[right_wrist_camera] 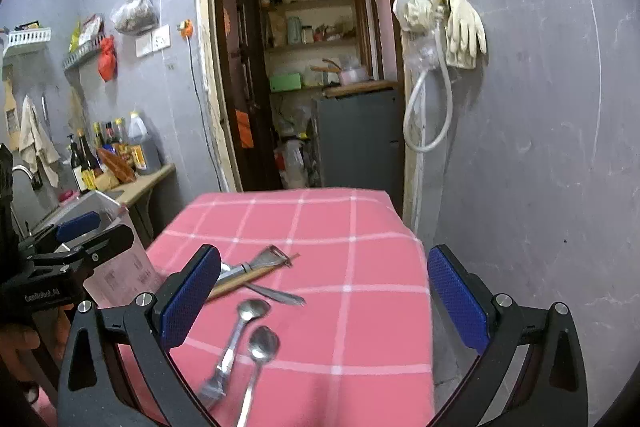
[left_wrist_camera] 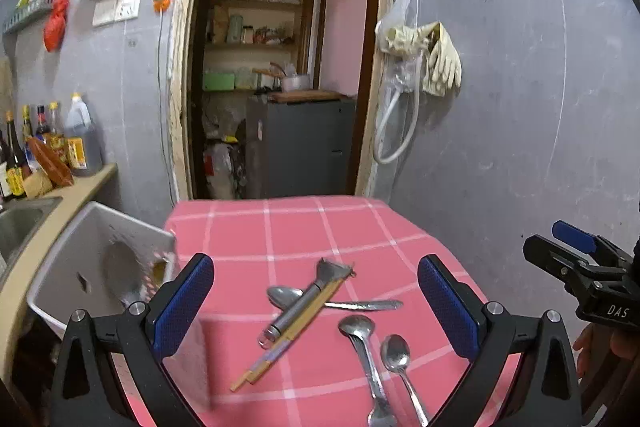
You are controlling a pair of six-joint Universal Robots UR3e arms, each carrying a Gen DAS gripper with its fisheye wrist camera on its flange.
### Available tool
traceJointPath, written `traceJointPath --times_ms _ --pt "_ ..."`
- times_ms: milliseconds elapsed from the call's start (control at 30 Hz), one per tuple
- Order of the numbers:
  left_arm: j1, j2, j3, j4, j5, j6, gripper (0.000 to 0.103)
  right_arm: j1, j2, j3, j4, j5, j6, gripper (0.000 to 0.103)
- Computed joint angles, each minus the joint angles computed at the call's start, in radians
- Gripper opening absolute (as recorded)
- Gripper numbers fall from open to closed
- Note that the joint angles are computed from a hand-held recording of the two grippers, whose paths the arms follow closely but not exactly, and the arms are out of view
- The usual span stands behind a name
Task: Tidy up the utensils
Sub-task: 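Withdraw both tools from the holder toward the utensil pile, then grasp a steel spoon and fork with the left tool while the right tool grasps a steel spoon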
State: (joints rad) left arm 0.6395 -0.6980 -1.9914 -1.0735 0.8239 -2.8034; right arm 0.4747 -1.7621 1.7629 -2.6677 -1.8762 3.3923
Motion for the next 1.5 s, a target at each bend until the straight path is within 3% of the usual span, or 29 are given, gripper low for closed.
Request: traceJointPath --times_ms 100,200,533,600,967,1167,1500 --pt "-0.129 -0.075 -0.030 0.112 0.107 -0.068 0.103 -0.055 -0.030 0.059 0.014 0.059 -0.017 0.102" --pt "-0.204 -0.127 -0.045 0.141 0.159 -0.085 0.103 -0.118 -0.053 0.116 0.032 0.143 -0.044 0.101" --pt "-0.308 -0.294 -0.086 0.156 0.200 -0.116 0.102 -0.315 -0.009 0.244 0.009 0.504 -0.133 0.100" --pt "-0.309 -0.324 -0.096 0.159 0.191 -0.130 0.102 -0.328 0.020 0.249 -0.002 0.539 -0.154 0.091" --pt "-0.309 -0.496 -0.059 0.101 0.101 -0.121 0.049 -0.353 0.198 0.165 0.033 0.760 -0.262 0.038" --pt "-0.328 -0.550 -0.038 0.100 0.074 -0.109 0.031 -0.360 0.243 0.127 0.060 0.827 -0.285 0.027" --pt "-0.375 -0.632 0.026 0.064 0.112 -0.103 0.018 -0.320 0.315 0.019 0.174 0.829 -0.337 0.019"
